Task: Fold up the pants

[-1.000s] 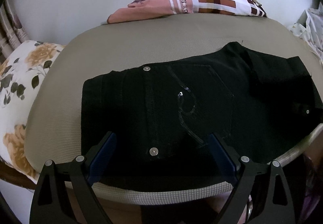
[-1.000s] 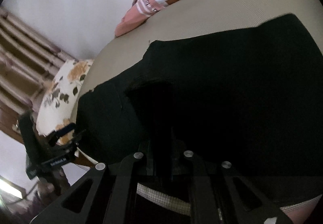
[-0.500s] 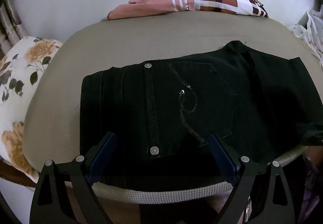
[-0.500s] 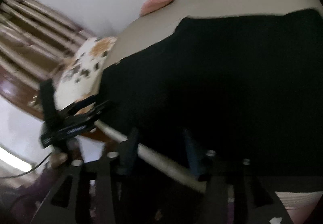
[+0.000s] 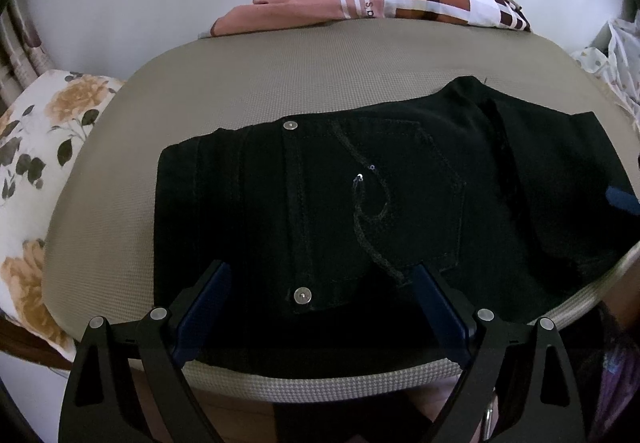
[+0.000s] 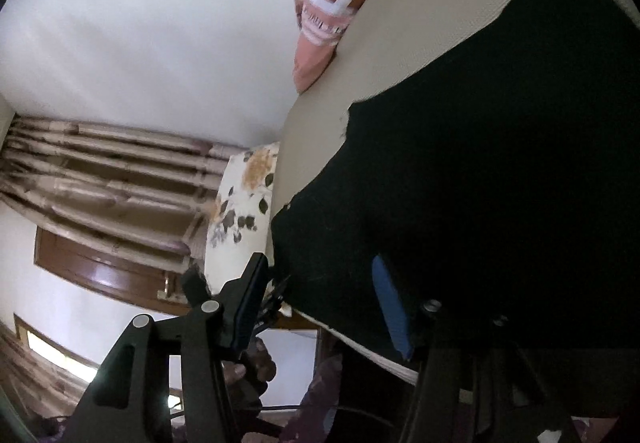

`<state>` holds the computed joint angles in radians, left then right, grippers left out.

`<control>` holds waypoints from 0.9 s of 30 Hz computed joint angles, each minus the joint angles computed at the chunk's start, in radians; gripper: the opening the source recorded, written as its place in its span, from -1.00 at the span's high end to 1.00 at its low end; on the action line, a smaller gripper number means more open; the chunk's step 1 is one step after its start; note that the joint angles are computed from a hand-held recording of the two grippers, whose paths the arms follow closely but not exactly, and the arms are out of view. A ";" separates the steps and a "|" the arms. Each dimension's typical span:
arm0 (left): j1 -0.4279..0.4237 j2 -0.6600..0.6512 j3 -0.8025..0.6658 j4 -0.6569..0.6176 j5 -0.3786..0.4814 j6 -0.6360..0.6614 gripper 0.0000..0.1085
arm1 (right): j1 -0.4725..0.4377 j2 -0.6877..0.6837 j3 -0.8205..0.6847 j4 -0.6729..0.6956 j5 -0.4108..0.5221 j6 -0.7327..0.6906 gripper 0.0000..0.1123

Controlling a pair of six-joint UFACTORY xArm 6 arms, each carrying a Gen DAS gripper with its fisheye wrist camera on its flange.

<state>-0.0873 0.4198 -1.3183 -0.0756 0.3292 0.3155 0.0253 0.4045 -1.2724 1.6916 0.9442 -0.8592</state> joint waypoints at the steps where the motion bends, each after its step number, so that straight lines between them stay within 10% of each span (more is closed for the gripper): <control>1: 0.001 0.001 -0.003 -0.010 0.003 0.007 -0.69 | 0.017 0.006 -0.010 -0.023 -0.008 -0.001 0.06; 9: 0.026 0.028 -0.067 -0.154 0.083 0.055 -0.69 | 0.209 0.001 -0.039 -0.421 -0.352 0.055 0.10; 13: 0.038 0.028 -0.074 -0.147 0.080 0.021 -0.69 | 0.230 -0.010 -0.030 -0.405 -0.385 0.029 -0.16; 27: 0.046 0.010 -0.058 -0.096 0.030 -0.013 -0.69 | 0.280 -0.073 0.042 -0.221 -0.674 -0.056 -0.18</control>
